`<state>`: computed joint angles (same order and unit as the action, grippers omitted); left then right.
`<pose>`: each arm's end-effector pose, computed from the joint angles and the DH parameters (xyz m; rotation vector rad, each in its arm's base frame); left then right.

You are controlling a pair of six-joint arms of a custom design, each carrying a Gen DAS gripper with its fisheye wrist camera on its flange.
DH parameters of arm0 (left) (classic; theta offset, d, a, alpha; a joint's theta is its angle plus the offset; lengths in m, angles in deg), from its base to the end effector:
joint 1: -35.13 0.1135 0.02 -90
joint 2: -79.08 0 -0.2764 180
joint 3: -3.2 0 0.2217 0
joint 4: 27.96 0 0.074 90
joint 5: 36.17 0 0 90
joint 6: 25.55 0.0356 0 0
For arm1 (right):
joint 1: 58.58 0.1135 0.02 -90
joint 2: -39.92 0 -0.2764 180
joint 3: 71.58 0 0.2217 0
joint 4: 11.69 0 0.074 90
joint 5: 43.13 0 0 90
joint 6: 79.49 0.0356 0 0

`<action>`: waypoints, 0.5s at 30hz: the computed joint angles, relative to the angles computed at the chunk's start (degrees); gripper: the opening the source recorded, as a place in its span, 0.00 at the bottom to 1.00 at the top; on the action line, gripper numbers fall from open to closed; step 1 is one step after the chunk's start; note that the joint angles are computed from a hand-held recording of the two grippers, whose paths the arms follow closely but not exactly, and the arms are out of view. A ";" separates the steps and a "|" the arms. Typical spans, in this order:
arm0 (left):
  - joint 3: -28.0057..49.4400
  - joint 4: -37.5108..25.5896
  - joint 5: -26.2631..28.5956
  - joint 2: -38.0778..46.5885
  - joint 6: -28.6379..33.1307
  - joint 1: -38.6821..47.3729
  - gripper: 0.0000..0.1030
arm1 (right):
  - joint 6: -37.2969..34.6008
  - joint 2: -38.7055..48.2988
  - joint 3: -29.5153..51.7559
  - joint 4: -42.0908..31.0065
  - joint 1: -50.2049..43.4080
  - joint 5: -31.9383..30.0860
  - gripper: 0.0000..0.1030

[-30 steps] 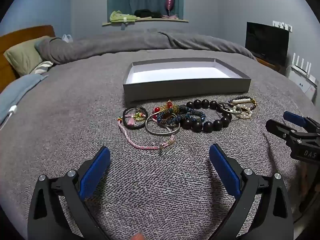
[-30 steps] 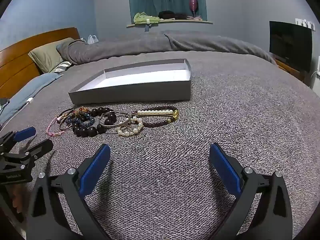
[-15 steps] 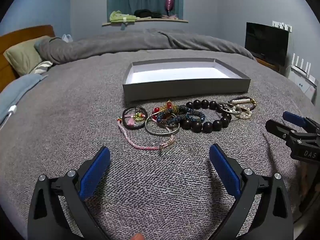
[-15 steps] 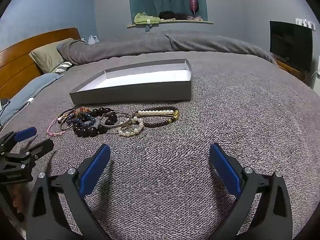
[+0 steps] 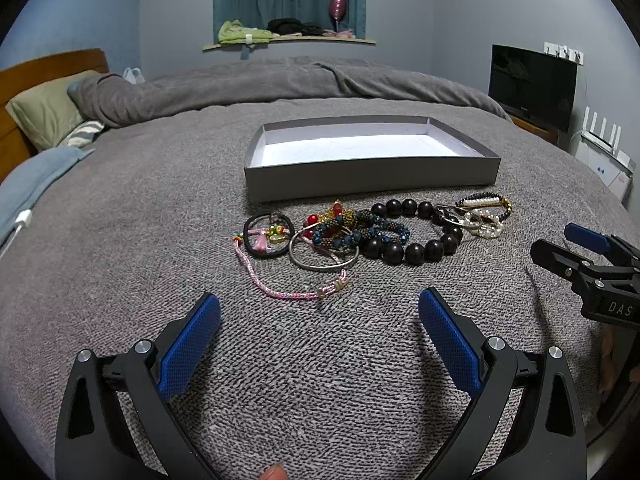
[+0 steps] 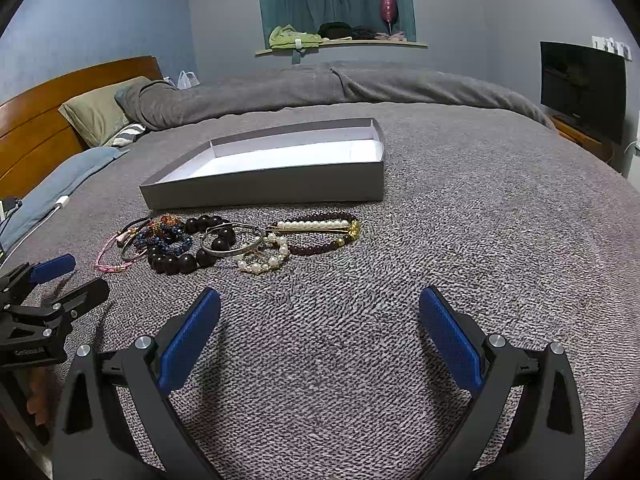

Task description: Organize jewelry

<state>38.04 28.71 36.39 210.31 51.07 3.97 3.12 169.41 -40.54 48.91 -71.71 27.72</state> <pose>0.2285 -0.1257 0.0321 0.1854 2.2199 -0.0798 0.2443 -0.0450 0.0415 -0.0708 2.1932 0.1724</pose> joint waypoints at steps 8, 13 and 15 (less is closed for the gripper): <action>0.42 -0.28 -0.33 0.18 -0.28 -0.37 0.96 | 0.06 -0.05 0.03 -0.04 0.05 0.05 0.95; 0.21 -0.17 -0.18 0.06 -0.25 -0.26 0.96 | 0.11 0.00 0.09 -0.06 0.08 0.06 0.95; 0.21 -0.17 -0.18 0.06 -0.25 -0.26 0.96 | 0.10 0.00 0.08 -0.04 0.04 0.00 0.95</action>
<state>38.25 28.54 36.21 210.37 50.82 3.71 3.21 169.41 -40.47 48.87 -71.67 27.72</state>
